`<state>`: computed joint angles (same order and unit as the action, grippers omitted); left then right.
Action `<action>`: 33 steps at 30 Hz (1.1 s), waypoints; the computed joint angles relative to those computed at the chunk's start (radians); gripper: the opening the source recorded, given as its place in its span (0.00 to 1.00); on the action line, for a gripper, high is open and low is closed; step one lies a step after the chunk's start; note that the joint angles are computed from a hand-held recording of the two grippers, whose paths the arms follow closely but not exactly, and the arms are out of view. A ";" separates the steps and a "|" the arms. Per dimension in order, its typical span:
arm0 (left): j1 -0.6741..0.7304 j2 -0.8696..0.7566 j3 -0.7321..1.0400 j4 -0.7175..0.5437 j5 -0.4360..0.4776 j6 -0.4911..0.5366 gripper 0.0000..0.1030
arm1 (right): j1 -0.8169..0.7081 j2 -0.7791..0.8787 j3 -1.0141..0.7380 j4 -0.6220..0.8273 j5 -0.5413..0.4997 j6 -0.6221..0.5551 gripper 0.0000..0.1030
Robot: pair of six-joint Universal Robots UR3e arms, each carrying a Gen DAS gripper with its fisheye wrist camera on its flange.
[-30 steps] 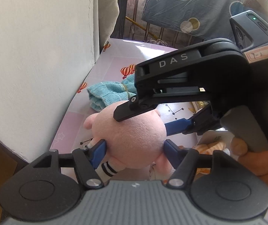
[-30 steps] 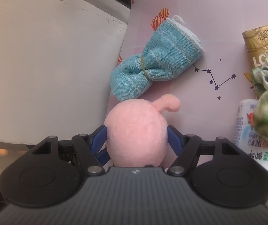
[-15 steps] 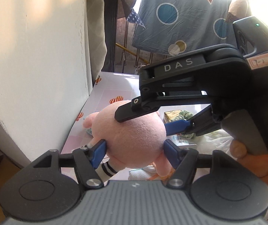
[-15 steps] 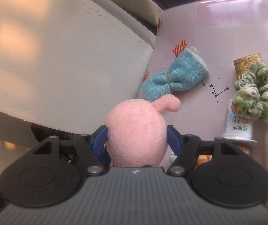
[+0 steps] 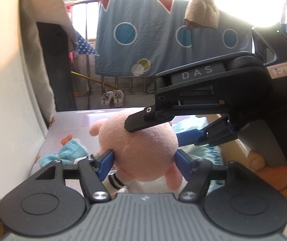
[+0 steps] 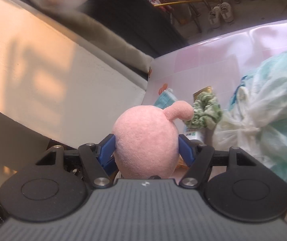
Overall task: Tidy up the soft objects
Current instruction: 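Carry the pink plush toy with the right gripper into the cardboard box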
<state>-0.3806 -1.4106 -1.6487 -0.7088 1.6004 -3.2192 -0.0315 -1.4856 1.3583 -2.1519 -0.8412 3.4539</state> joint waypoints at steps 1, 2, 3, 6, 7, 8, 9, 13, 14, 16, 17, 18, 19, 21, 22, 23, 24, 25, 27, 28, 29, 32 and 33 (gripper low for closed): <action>-0.029 -0.031 0.033 0.001 0.005 -0.004 0.66 | -0.043 -0.055 0.046 0.017 0.012 -0.019 0.65; -0.059 -0.064 0.063 0.008 0.006 -0.006 0.66 | -0.091 -0.110 0.089 0.038 0.026 -0.040 0.65; -0.088 -0.102 0.102 0.014 0.005 -0.007 0.66 | -0.153 -0.176 0.142 0.066 0.047 -0.072 0.65; -0.183 -0.246 0.251 0.023 0.003 -0.004 0.66 | -0.356 -0.352 0.232 0.230 0.114 -0.199 0.65; -0.206 -0.287 0.300 0.016 0.002 -0.002 0.66 | -0.425 -0.400 0.245 0.302 0.136 -0.250 0.65; -0.233 -0.342 0.362 0.008 -0.004 0.001 0.66 | -0.511 -0.452 0.255 0.399 0.165 -0.323 0.65; -0.261 -0.387 0.420 -0.006 -0.003 0.000 0.66 | -0.596 -0.495 0.256 0.506 0.192 -0.403 0.65; -0.351 -0.584 0.683 -0.082 -0.005 -0.008 0.66 | -0.925 -0.588 0.193 0.977 0.257 -0.775 0.65; -0.371 -0.635 0.758 -0.109 -0.006 -0.012 0.66 | -0.990 -0.594 0.176 1.067 0.259 -0.853 0.64; -0.407 -0.746 0.929 -0.178 -0.009 -0.020 0.66 | -1.097 -0.587 0.152 1.192 0.254 -0.972 0.64; -0.424 -0.790 0.992 -0.202 -0.010 -0.023 0.66 | -1.136 -0.584 0.151 1.225 0.248 -1.009 0.64; -0.434 -0.837 1.064 -0.233 -0.013 -0.023 0.67 | -1.163 -0.580 0.161 1.231 0.242 -1.026 0.64; -0.440 -0.876 1.127 -0.262 -0.015 -0.022 0.68 | -1.183 -0.574 0.174 1.221 0.236 -1.031 0.64; -0.453 -0.956 1.262 -0.326 -0.008 -0.031 0.72 | -1.186 -0.554 0.215 1.122 0.224 -0.985 0.64; -0.456 -0.968 1.274 -0.327 -0.001 -0.032 0.73 | -1.191 -0.545 0.233 1.077 0.215 -0.967 0.64; -0.455 -0.972 1.271 -0.326 0.007 -0.028 0.73 | -1.190 -0.539 0.253 1.023 0.204 -0.945 0.64; -0.454 -0.979 1.276 -0.332 0.017 -0.022 0.73 | -1.183 -0.531 0.279 0.947 0.192 -0.911 0.64; -0.451 -0.998 1.312 -0.364 0.031 -0.019 0.73 | -1.154 -0.508 0.307 0.827 0.175 -0.843 0.64; -0.436 -1.014 1.337 -0.401 0.054 -0.017 0.73 | -1.118 -0.462 0.341 0.653 0.134 -0.748 0.64; -0.423 -1.004 1.323 -0.415 0.064 -0.019 0.73 | -1.097 -0.439 0.355 0.571 0.109 -0.703 0.64; -0.413 -0.976 1.268 -0.395 0.070 -0.023 0.73 | -1.069 -0.407 0.365 0.475 0.076 -0.648 0.64; -0.366 -0.864 1.055 -0.306 0.066 -0.037 0.73 | -0.972 -0.318 0.397 0.205 -0.042 -0.508 0.64; -0.352 -0.836 1.003 -0.285 0.066 -0.042 0.73 | -0.933 -0.290 0.400 0.123 -0.092 -0.471 0.64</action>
